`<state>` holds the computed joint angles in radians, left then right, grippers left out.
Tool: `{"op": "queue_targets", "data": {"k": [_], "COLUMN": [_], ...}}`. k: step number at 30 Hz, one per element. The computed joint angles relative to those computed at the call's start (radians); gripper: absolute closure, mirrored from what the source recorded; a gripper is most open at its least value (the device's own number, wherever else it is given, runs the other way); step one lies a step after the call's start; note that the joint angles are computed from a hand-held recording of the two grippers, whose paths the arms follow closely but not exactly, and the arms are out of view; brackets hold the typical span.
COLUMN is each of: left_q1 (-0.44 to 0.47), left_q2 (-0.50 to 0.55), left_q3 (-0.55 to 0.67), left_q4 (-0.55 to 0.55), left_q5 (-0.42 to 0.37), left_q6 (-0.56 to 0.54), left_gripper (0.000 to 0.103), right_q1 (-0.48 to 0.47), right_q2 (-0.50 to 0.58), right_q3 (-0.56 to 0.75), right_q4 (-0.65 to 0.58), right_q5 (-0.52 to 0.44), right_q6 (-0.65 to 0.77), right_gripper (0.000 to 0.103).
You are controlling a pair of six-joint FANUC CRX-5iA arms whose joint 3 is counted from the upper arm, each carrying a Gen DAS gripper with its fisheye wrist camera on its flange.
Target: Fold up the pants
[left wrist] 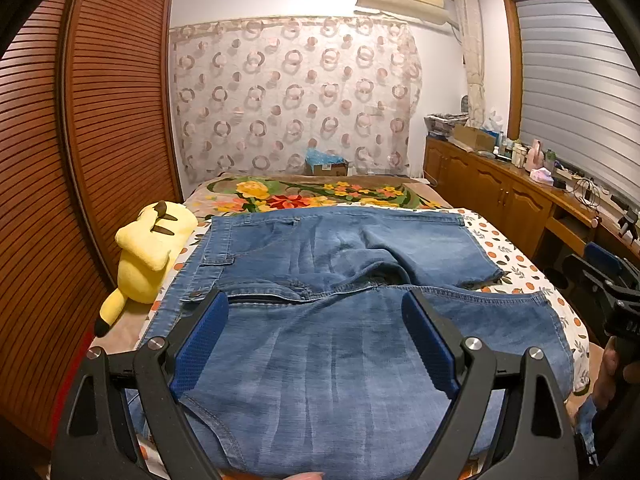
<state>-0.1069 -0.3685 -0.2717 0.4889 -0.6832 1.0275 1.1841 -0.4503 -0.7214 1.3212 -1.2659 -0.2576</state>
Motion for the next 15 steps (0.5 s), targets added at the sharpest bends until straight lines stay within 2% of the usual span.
{"op": "queue_targets", "data": {"k": [15], "left_q1": [0.026], "left_q2": [0.002], "left_q3": [-0.005], "left_q4": [0.041], "left_q5": [0.001], "left_q6": [-0.046], "left_gripper": [0.014], "right_q1": [0.0], "right_q2": [0.002], "right_q3": [-0.002], "right_q4": [0.002], "right_q5": [0.001], "right_q6": [-0.004], "right_gripper": [0.0]}}
